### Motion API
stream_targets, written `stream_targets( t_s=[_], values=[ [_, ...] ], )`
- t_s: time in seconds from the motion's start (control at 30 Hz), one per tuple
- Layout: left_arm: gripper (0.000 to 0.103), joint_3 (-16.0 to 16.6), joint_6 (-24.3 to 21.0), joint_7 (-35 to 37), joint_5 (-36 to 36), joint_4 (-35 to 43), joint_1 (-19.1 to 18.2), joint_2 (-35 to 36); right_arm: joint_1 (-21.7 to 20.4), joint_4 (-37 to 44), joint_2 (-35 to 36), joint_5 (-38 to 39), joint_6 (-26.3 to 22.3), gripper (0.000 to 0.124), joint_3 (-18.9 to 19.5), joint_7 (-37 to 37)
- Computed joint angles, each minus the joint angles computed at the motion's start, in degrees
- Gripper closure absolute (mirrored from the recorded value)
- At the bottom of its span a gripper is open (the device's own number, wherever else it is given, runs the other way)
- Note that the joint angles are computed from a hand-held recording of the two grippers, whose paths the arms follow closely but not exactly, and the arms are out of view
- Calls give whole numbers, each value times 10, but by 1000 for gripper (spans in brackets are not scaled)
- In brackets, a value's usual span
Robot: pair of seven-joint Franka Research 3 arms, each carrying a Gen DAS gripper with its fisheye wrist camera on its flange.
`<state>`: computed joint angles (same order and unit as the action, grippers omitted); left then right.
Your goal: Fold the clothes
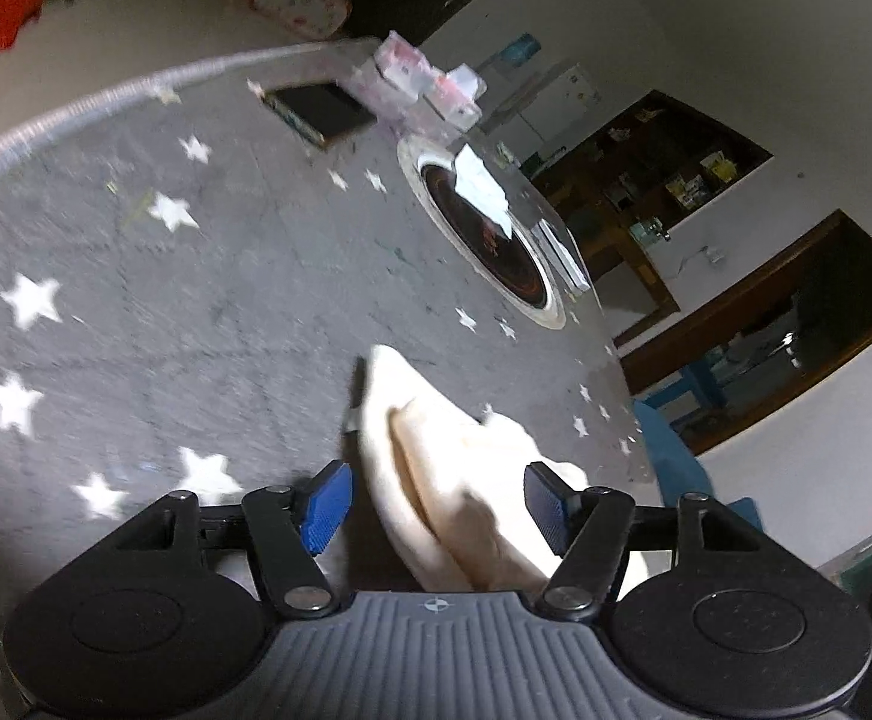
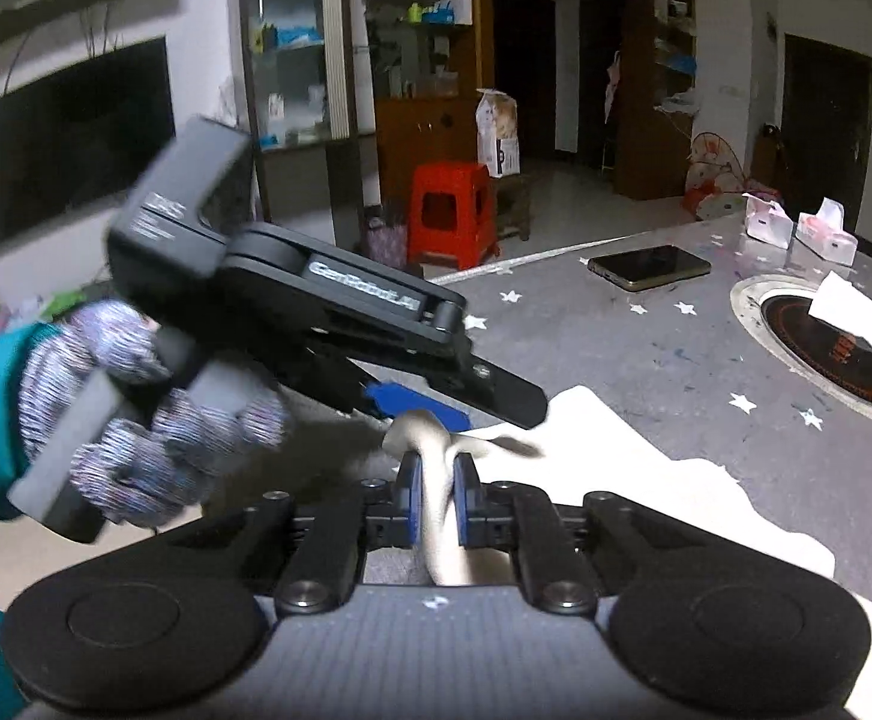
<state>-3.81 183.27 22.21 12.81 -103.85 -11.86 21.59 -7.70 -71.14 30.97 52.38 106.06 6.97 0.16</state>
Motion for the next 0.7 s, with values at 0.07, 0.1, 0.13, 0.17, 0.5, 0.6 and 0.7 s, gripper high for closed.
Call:
stream_targets(
  t_s=[0.07,0.1,0.13,0.17,0.5,0.6,0.7],
  values=[
    [38,-70,-11,26,-19,20,57,19,-3,12,8,3,-10,114,1,7],
    [39,-99,-12,39,-30,27,79,28,-5,15,10,3,-13,114,2,8],
    [49,-112,-10,45,-38,31,89,35,-7,13,9,5,-14,114,2,6],
    [56,-123,-10,51,-44,35,96,41,-8,11,8,6,-15,114,3,5],
    [87,-128,-21,81,-65,44,97,53,-22,-24,-9,26,4,112,-9,-1],
    [87,-105,-28,85,-58,46,76,49,-27,-15,-2,35,45,108,-17,21],
    [87,-84,-37,87,-49,50,57,47,-29,6,18,32,107,105,-23,58]
  ],
)
